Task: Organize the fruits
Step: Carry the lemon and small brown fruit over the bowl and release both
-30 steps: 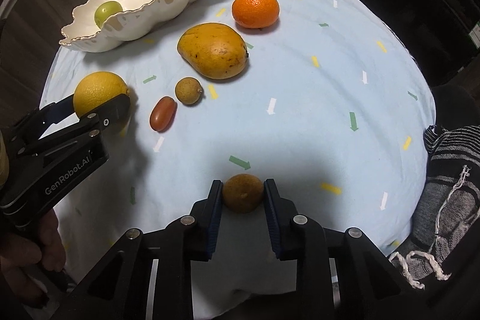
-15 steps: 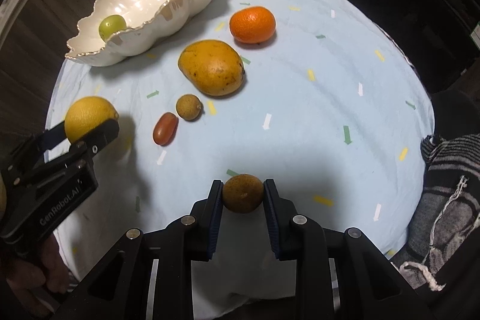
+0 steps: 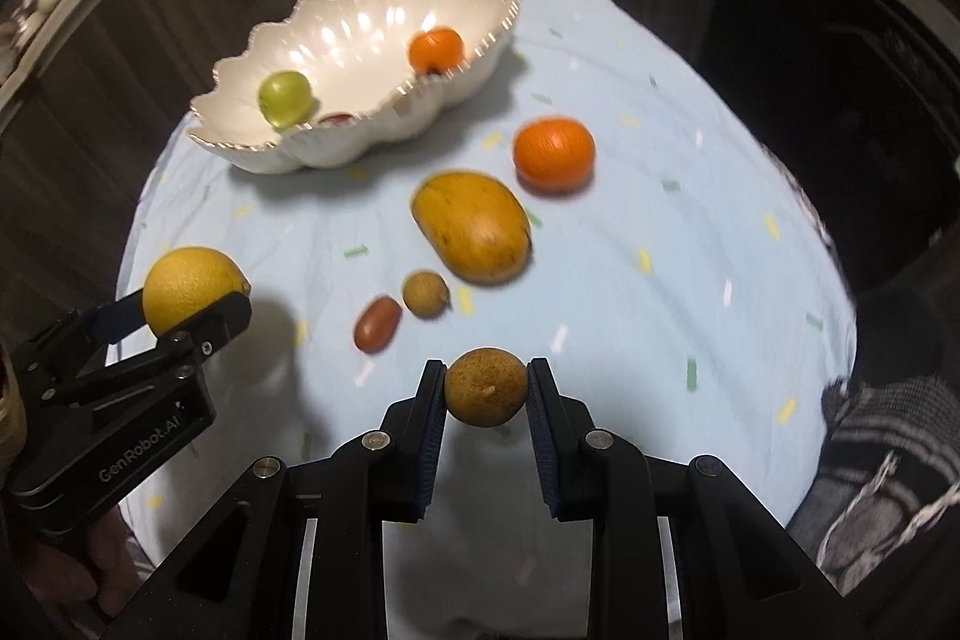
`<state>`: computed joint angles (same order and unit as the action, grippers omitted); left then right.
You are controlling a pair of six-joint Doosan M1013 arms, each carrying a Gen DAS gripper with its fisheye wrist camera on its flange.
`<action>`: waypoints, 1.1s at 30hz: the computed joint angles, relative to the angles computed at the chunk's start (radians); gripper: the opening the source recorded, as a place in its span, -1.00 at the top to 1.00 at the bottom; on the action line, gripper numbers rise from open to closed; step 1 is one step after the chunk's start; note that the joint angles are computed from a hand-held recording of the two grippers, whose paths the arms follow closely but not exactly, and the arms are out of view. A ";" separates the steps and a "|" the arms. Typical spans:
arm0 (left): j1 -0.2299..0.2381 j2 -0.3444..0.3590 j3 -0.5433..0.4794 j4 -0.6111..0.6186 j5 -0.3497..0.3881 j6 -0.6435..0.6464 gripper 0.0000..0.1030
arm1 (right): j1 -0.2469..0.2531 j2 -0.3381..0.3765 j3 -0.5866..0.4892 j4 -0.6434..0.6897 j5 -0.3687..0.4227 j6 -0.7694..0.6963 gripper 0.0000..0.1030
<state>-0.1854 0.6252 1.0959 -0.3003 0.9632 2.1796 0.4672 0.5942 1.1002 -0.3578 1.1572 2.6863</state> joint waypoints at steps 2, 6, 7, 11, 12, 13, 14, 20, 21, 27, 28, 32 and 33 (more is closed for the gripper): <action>0.000 -0.004 0.003 0.008 -0.009 -0.019 -0.20 | 0.001 -0.002 -0.001 -0.021 -0.012 -0.016 0.46; -0.005 -0.017 0.013 0.035 -0.041 -0.059 -0.20 | -0.001 -0.007 -0.003 -0.054 -0.031 -0.038 0.46; -0.005 -0.018 0.010 0.035 -0.039 -0.069 -0.20 | -0.001 -0.010 -0.001 -0.063 -0.036 -0.041 0.46; -0.008 -0.020 0.001 0.048 -0.049 -0.101 -0.20 | -0.010 -0.013 -0.005 -0.084 -0.060 -0.062 0.46; -0.009 -0.020 -0.003 0.051 -0.051 -0.112 -0.20 | -0.014 -0.012 -0.007 -0.085 -0.065 -0.067 0.46; -0.010 -0.018 -0.008 0.052 -0.051 -0.120 -0.20 | -0.017 -0.012 -0.009 -0.085 -0.070 -0.073 0.46; -0.011 -0.018 -0.012 0.053 -0.052 -0.128 -0.20 | -0.020 -0.012 -0.013 -0.089 -0.077 -0.080 0.46; -0.016 -0.013 -0.041 0.063 -0.062 -0.170 -0.20 | -0.042 -0.001 -0.047 -0.107 -0.114 -0.129 0.46; -0.017 -0.013 -0.046 0.064 -0.064 -0.174 -0.20 | -0.045 0.001 -0.054 -0.105 -0.117 -0.138 0.46; -0.024 0.002 -0.092 0.075 -0.071 -0.197 -0.20 | -0.064 0.019 -0.092 -0.097 -0.140 -0.198 0.46; -0.025 0.005 -0.100 0.077 -0.072 -0.202 -0.20 | -0.067 0.021 -0.097 -0.095 -0.143 -0.208 0.46; -0.031 0.020 -0.133 0.088 -0.073 -0.218 -0.20 | -0.078 0.034 -0.119 -0.092 -0.158 -0.249 0.46; -0.031 0.024 -0.139 0.089 -0.074 -0.220 -0.20 | -0.080 0.037 -0.125 -0.091 -0.160 -0.258 0.46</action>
